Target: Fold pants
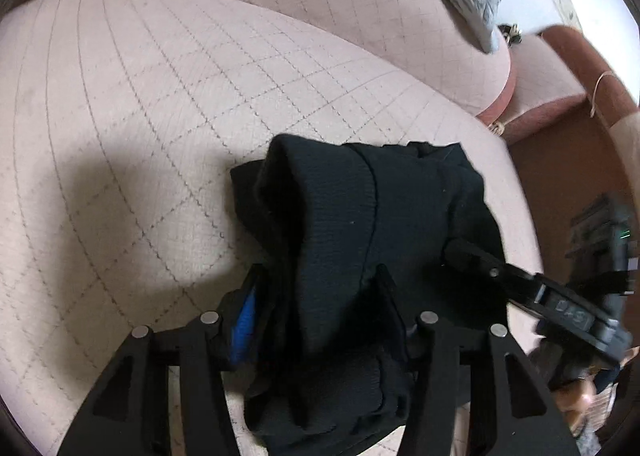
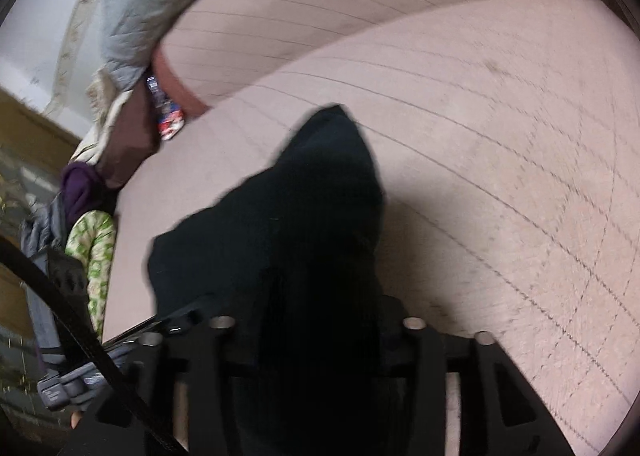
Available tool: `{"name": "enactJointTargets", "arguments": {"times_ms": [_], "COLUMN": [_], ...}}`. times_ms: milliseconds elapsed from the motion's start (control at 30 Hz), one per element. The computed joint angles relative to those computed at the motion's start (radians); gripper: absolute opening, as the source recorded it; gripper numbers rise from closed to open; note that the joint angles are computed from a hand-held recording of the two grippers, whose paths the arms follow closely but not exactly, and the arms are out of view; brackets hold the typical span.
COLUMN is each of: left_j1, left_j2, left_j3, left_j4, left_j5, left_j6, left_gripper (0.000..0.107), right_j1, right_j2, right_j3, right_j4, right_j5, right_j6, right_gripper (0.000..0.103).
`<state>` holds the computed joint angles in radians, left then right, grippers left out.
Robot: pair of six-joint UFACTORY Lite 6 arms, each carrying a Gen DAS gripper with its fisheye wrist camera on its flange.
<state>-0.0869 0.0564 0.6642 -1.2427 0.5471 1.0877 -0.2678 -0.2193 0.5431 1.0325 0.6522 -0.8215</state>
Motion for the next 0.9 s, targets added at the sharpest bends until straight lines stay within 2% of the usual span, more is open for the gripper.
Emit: {"name": "enactJointTargets", "arguments": {"times_ms": [33, 100, 200, 267, 367, 433, 500, 533, 600, 700, 733, 800, 900], "left_j1": [0.016, 0.068, 0.174, 0.243, 0.268, 0.218, 0.123, 0.084, 0.063, 0.081, 0.082, 0.083, 0.119], "left_j2": [-0.005, -0.038, -0.168, -0.219, -0.203, -0.154, -0.090, -0.050, 0.040, 0.086, 0.083, 0.085, 0.088], "left_j3": [0.000, -0.005, -0.044, -0.050, -0.013, 0.017, 0.061, 0.087, 0.114, 0.105, 0.101, 0.101, 0.109], "left_j4": [0.015, 0.057, 0.111, 0.100, 0.027, -0.022, -0.057, -0.054, -0.079, -0.160, -0.166, -0.168, -0.162], "left_j5": [0.026, 0.095, 0.180, 0.251, 0.331, 0.323, 0.234, 0.174, 0.129, 0.141, 0.144, 0.149, 0.204], "left_j6": [-0.009, -0.024, -0.022, -0.017, -0.021, -0.026, -0.048, -0.072, -0.064, 0.017, 0.031, 0.046, 0.024], "left_gripper": [0.053, 0.053, 0.053, 0.053, 0.054, 0.056, 0.056, 0.056, 0.055, 0.055, 0.055, 0.055, 0.055], "right_j1": [-0.025, -0.084, -0.148, -0.188, -0.194, -0.158, -0.120, -0.099, -0.070, -0.034, -0.042, -0.092, -0.107], "right_j2": [0.016, 0.016, -0.076, -0.117, -0.100, -0.017, 0.068, 0.129, 0.211, 0.282, 0.304, 0.307, 0.226], "right_j3": [0.002, 0.024, 0.035, 0.062, 0.119, 0.167, 0.199, 0.223, 0.249, 0.254, 0.244, 0.211, 0.184], "right_j4": [0.011, -0.021, -0.040, -0.037, 0.025, 0.088, 0.138, 0.153, 0.151, 0.100, 0.118, 0.216, 0.179], "right_j5": [0.009, 0.067, 0.111, 0.151, 0.192, 0.223, 0.221, 0.209, 0.144, -0.010, -0.024, 0.020, 0.025], "right_j6": [-0.016, -0.010, 0.002, -0.008, -0.014, -0.022, -0.045, -0.057, -0.042, 0.005, -0.016, -0.112, -0.055], "right_gripper": [0.072, 0.072, 0.072, 0.072, 0.072, 0.072, 0.072, 0.072, 0.070, 0.071, 0.071, 0.071, 0.072]}}
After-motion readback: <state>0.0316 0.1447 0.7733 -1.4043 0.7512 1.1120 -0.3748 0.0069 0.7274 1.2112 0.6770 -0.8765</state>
